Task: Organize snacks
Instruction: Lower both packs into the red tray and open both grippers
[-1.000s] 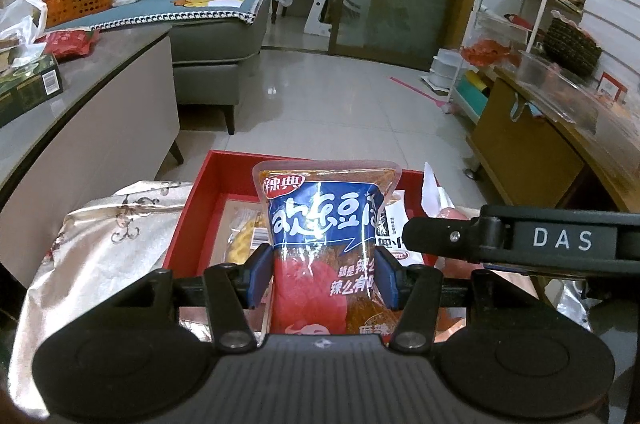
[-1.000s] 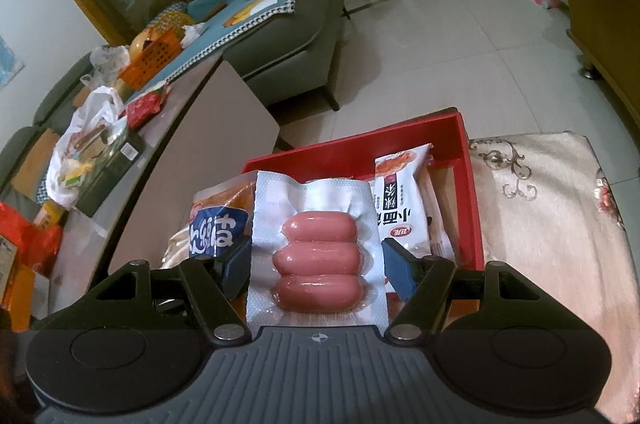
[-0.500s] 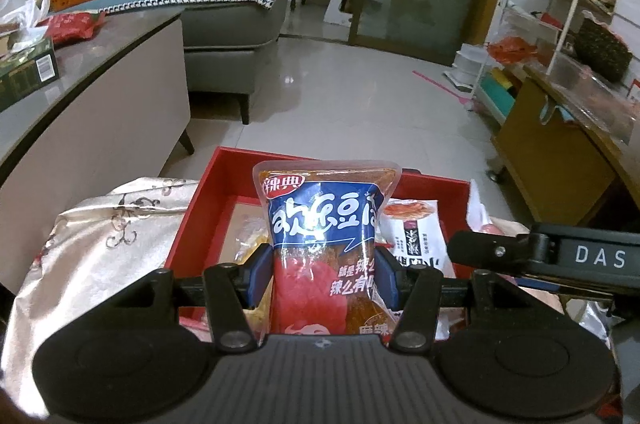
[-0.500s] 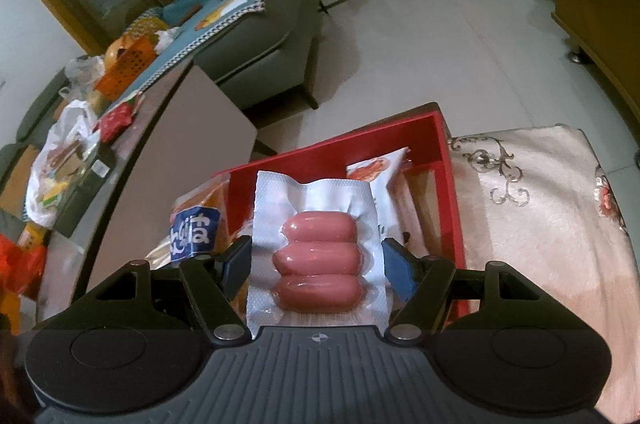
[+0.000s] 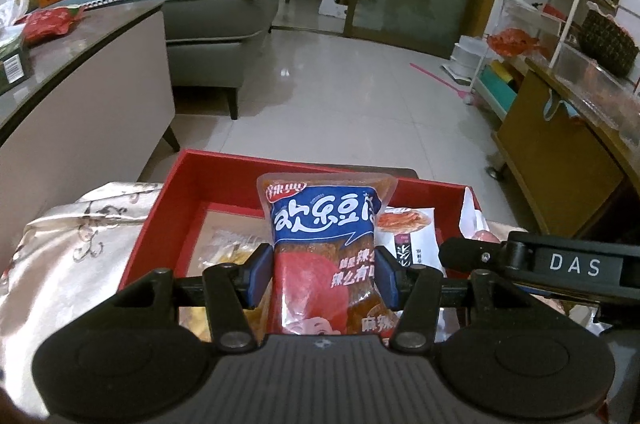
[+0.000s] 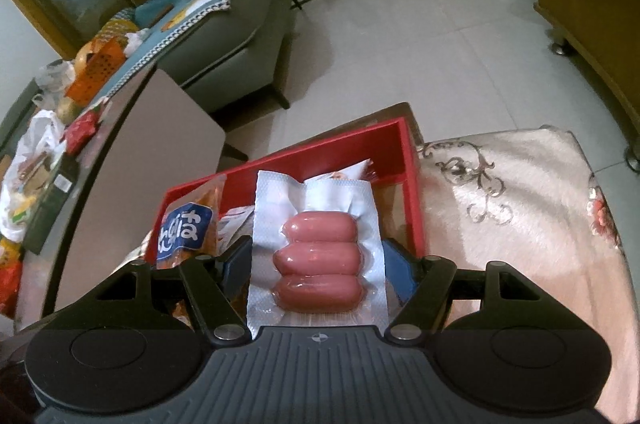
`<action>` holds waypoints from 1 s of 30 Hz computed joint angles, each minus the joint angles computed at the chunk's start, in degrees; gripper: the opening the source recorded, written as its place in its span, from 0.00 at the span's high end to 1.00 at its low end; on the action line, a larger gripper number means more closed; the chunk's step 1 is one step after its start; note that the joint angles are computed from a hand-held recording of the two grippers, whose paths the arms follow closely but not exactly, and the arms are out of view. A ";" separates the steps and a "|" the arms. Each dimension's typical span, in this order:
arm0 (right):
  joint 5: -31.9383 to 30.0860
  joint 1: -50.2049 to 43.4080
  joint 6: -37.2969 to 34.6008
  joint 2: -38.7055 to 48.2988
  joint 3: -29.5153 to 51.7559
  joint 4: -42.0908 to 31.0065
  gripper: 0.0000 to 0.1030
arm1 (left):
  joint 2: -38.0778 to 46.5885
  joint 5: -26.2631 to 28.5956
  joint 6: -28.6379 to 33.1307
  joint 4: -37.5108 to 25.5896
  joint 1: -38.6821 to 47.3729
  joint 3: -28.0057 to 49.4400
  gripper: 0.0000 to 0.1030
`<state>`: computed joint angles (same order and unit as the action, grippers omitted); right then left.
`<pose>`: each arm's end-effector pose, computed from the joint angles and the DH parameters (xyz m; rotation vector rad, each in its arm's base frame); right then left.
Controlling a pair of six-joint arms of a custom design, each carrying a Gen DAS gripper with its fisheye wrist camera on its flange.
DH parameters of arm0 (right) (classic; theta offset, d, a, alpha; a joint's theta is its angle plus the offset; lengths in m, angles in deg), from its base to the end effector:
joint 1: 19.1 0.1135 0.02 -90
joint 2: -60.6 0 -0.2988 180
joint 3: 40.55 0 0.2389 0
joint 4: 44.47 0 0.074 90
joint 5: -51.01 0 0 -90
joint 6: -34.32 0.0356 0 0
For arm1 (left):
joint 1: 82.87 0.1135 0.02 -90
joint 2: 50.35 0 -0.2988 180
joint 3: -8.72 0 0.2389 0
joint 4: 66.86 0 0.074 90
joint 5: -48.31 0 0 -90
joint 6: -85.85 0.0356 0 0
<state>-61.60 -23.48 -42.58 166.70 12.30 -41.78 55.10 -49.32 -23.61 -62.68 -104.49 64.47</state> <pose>0.3138 -0.0103 0.1266 0.1972 2.4293 0.5508 0.3092 -0.1174 0.1413 -0.0199 2.3644 -0.1915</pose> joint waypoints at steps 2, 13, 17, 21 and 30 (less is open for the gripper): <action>0.52 -0.03 -0.38 0.68 0.60 0.00 0.26 | 1.00 -0.27 0.22 0.27 0.01 0.67 0.55; 3.26 1.44 -0.87 3.41 2.64 0.56 0.23 | 3.61 -0.98 -0.17 -0.80 0.88 2.86 0.48; 3.32 1.72 -0.49 3.23 2.30 1.37 0.18 | 3.12 -1.68 -0.27 -1.57 1.10 2.96 0.46; 3.59 1.77 -0.51 2.64 2.05 1.34 0.16 | 2.15 -1.91 -0.40 -1.67 1.03 2.42 0.45; 4.60 1.71 -1.36 -0.44 0.76 -0.09 0.15 | -2.43 -2.21 -0.41 -1.63 1.19 0.09 0.38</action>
<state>-57.01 -21.77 -43.94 166.27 13.05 -41.87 52.67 -51.53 -24.03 -64.31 -103.30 64.55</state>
